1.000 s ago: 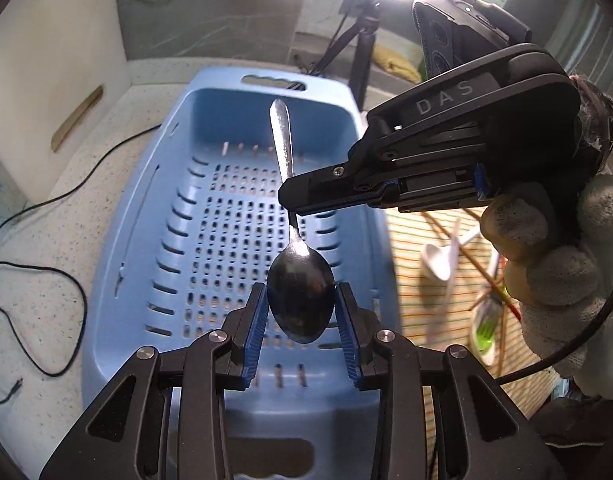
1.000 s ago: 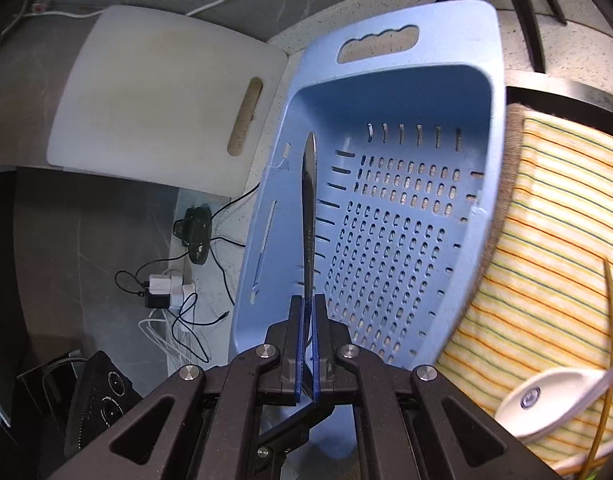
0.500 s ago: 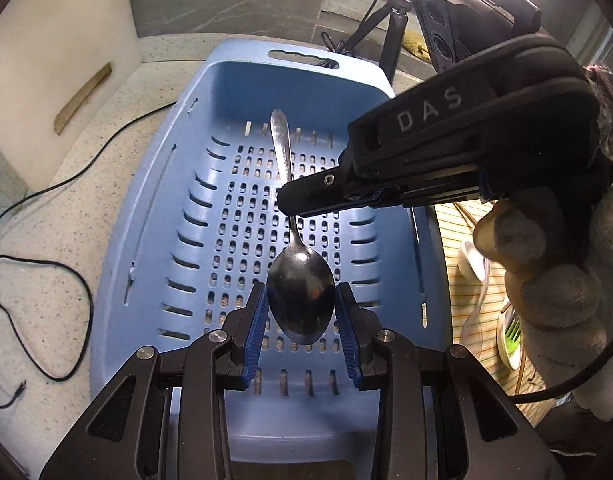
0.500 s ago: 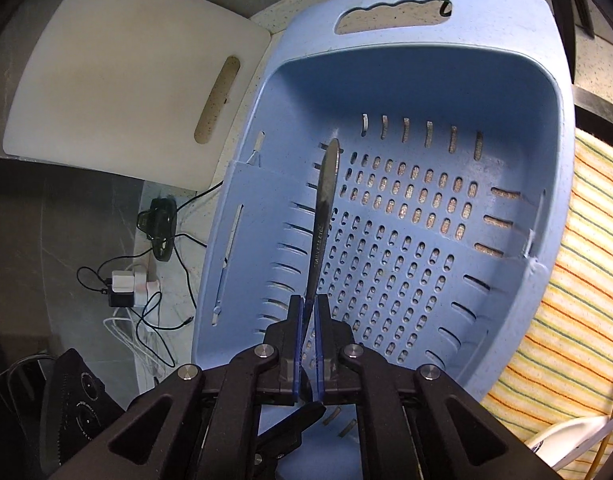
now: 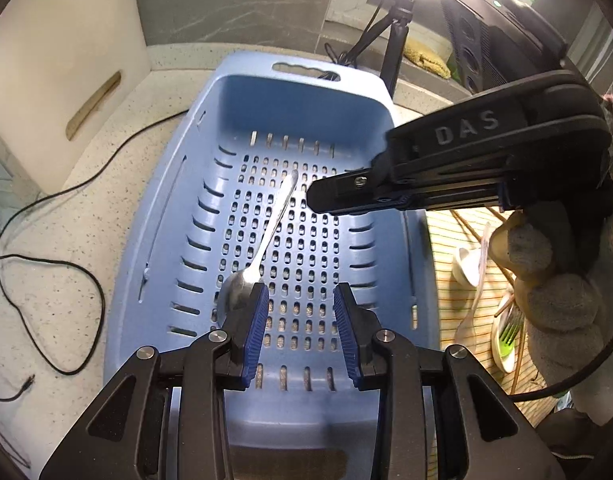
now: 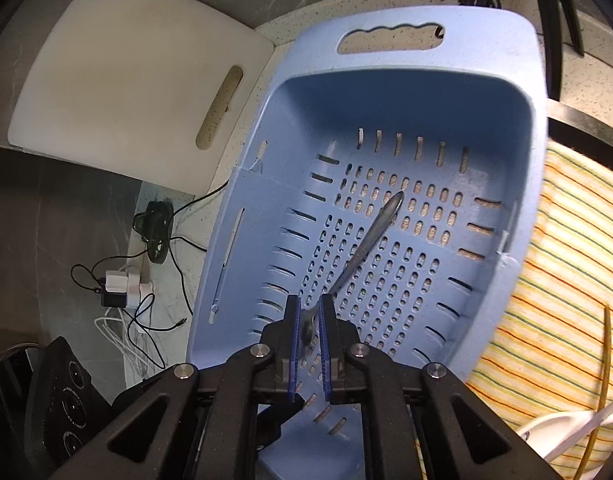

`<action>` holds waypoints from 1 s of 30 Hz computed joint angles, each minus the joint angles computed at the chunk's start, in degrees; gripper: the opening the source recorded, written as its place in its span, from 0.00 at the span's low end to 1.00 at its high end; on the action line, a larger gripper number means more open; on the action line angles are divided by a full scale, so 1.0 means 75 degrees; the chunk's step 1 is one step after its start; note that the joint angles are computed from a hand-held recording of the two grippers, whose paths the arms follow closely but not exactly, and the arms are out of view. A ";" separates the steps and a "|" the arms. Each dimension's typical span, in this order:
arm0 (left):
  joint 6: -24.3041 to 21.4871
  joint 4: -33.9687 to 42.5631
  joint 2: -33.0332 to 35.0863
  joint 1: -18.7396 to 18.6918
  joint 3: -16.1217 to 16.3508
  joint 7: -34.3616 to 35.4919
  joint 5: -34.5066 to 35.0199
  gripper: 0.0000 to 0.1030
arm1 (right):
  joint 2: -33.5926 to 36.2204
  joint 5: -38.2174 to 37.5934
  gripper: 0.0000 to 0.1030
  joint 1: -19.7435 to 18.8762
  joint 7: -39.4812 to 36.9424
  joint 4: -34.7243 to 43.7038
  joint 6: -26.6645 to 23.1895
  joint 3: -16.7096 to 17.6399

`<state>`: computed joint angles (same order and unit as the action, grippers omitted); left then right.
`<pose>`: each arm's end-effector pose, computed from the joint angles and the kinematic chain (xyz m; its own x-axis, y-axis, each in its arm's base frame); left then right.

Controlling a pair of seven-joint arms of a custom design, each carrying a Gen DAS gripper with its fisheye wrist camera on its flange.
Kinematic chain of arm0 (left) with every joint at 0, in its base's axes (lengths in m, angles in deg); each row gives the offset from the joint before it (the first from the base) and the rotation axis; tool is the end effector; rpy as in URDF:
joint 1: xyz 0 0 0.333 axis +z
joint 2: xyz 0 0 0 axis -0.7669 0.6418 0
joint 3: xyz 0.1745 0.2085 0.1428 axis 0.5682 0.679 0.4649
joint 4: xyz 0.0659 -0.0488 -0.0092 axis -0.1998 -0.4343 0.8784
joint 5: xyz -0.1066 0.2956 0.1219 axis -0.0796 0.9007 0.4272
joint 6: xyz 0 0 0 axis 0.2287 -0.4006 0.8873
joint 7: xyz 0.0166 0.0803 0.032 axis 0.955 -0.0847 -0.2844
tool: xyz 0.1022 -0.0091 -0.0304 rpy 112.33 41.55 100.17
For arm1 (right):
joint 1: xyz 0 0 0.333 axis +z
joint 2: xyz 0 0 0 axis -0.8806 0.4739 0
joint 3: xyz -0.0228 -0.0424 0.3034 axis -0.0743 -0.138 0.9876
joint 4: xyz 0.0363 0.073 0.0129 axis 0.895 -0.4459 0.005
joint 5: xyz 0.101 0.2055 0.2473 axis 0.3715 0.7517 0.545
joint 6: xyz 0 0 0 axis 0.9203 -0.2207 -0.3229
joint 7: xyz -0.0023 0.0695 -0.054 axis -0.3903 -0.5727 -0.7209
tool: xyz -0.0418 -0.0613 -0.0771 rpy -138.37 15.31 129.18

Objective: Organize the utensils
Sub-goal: 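Open the left gripper to drop the steel spoon into the blue basket, then move the right tool back over the utensil pile toward the wooden chopstick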

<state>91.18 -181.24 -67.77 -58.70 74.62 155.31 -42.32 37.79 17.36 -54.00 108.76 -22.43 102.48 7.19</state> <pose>0.4526 -0.1192 0.4190 -0.0585 -0.9775 0.2027 -0.8850 -0.0432 -0.4636 0.6098 0.2030 0.3969 0.2739 -0.7240 -0.6331 -0.9585 -0.2592 -0.1183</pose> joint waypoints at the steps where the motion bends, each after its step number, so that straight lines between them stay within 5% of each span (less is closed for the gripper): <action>1: 0.0008 -0.0022 -0.0052 -0.0006 -0.0012 -0.0022 0.0008 0.31 | -0.0096 0.0061 0.11 -0.0055 -0.0065 -0.0099 0.0019 -0.0001; 12: 0.0201 -0.0290 -0.0769 -0.0272 -0.0350 -0.1137 0.0907 0.31 | -0.1570 0.0938 0.30 -0.0747 -0.1397 -0.1546 0.0124 -0.0469; 30: 0.0640 -0.0178 -0.0395 -0.1712 -0.0979 -0.2600 0.0996 0.31 | -0.2813 0.1207 0.44 -0.2258 -0.3020 -0.3139 -0.0093 -0.1971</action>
<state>95.98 -182.58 -70.73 -71.54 67.27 135.81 -34.86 16.70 26.41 -70.93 86.11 -45.97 101.78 -7.59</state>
